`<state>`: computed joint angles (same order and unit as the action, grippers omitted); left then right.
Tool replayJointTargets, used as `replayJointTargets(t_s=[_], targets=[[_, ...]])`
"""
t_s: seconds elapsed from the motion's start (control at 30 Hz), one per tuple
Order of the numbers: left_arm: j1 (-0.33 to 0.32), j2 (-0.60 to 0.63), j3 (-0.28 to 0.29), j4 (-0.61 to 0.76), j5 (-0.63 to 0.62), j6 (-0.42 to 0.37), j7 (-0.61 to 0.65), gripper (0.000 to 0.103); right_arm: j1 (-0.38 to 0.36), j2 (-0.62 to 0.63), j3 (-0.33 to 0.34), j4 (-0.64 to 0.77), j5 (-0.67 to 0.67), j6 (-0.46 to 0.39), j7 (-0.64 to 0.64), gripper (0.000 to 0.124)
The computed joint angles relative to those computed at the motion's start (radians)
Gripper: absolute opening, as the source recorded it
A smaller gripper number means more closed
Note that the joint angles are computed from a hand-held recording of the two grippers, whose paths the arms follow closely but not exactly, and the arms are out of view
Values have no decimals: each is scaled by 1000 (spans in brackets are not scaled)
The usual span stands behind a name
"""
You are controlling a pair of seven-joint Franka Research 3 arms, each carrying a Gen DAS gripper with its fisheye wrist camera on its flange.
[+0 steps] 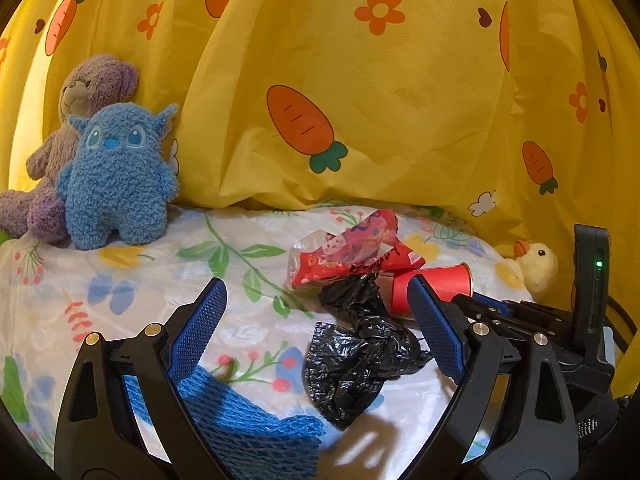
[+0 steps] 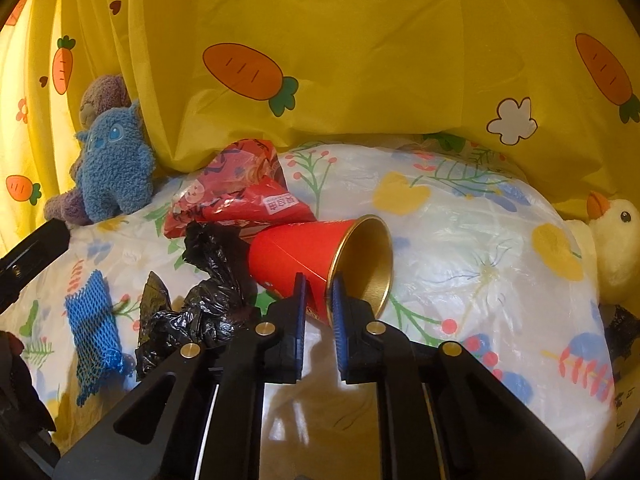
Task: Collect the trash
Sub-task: 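Grasp the red cup with the right tool while the left tool grasps the black bag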
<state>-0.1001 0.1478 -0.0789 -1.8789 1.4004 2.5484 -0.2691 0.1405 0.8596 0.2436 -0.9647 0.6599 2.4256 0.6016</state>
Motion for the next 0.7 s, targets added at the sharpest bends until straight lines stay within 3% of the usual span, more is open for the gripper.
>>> replayJointTargets(t_s=[0.07,0.23,0.43,0.53,0.7], targets=[[0,11,2,9,10,6,-2,88,-14,-39,21,-69,27,41,-59,4],[-5,31,8,19,22,9,1,87,-44,-138,56,-230,119,154,-188,4],[2,66,13,43,-48,114,111,84,-76,-242,63,-372,234,222,-286,4],[1,110,11,79,-150,135,247,82,-82,-276,51,-414,274,236,-316,4],[-5,167,17,119,-358,146,465,67,-77,-296,24,-438,290,239,-327,4]])
